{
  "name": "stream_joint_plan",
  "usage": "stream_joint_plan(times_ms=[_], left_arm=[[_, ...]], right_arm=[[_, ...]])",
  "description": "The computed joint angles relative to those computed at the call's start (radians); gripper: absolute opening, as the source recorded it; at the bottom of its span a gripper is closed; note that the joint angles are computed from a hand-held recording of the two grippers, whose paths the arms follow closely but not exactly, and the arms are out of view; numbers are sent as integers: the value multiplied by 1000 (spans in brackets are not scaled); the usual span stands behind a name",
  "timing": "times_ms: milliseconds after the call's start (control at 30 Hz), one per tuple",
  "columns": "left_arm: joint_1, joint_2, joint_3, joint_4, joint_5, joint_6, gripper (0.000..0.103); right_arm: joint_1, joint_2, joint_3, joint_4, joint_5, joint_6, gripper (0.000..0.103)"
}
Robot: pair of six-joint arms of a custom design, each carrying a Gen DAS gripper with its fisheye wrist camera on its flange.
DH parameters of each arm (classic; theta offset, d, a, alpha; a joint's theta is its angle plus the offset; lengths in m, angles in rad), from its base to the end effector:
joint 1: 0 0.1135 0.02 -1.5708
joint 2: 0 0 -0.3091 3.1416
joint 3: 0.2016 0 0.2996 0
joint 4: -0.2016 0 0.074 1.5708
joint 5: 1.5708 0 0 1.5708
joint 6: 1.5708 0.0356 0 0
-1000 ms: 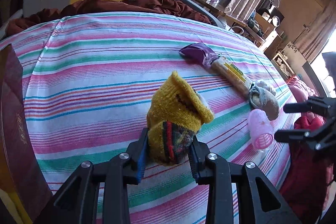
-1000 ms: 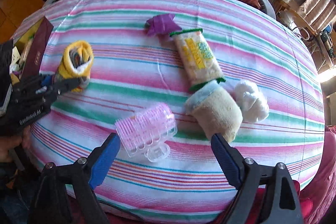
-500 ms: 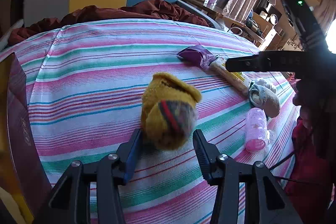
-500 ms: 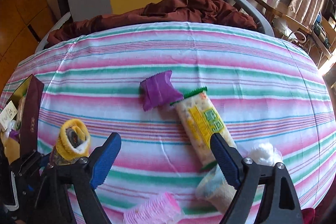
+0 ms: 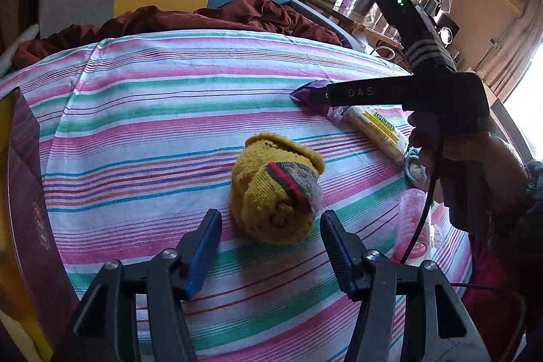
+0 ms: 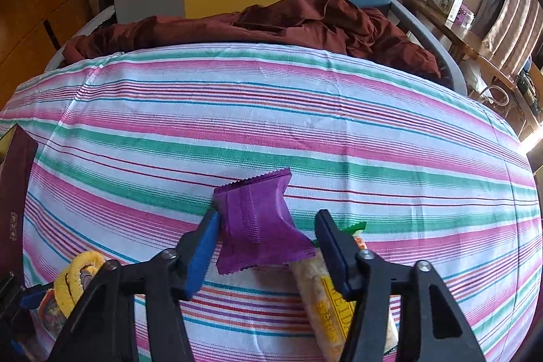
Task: Organize objects
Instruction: 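Grasp the purple sachet with the right gripper while the left holds the sock, then carry the sock into the gold tray with the left gripper while the right holds the sachet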
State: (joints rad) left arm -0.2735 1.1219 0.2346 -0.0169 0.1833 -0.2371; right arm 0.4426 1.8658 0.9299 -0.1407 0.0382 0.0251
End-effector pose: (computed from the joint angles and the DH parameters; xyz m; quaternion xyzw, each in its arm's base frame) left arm 0.1765 -0.0563 0.1166 0.0471 0.9403 -0.1660 0.2934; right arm 0.3478 0.1633 0.1120 -0.1963 0.9494 0.0386 0.2422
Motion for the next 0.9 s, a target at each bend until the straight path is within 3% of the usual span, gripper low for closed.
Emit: stream_joint_plan(times_ms=[267,367,400,567,900], left_arm=[[-22,31,41,-7,-16,-10,63],[-23,78,63,-2,-18,2,58],[-24,92,68,2,-21,4,50],[-26,116,77,14,-28,15,37],[-84,-13,18,-24,-136,-14,30]], right_arm=[[-1,-7,-4,-28,-66,-23,38],[13,-8,-4,-49,-65,-25,38],[12,-7,-4,-52,-66,-24,38],[11,-8,-13,-41,-75,-11,38],[40,-16,-39,-21,-67,4,37]])
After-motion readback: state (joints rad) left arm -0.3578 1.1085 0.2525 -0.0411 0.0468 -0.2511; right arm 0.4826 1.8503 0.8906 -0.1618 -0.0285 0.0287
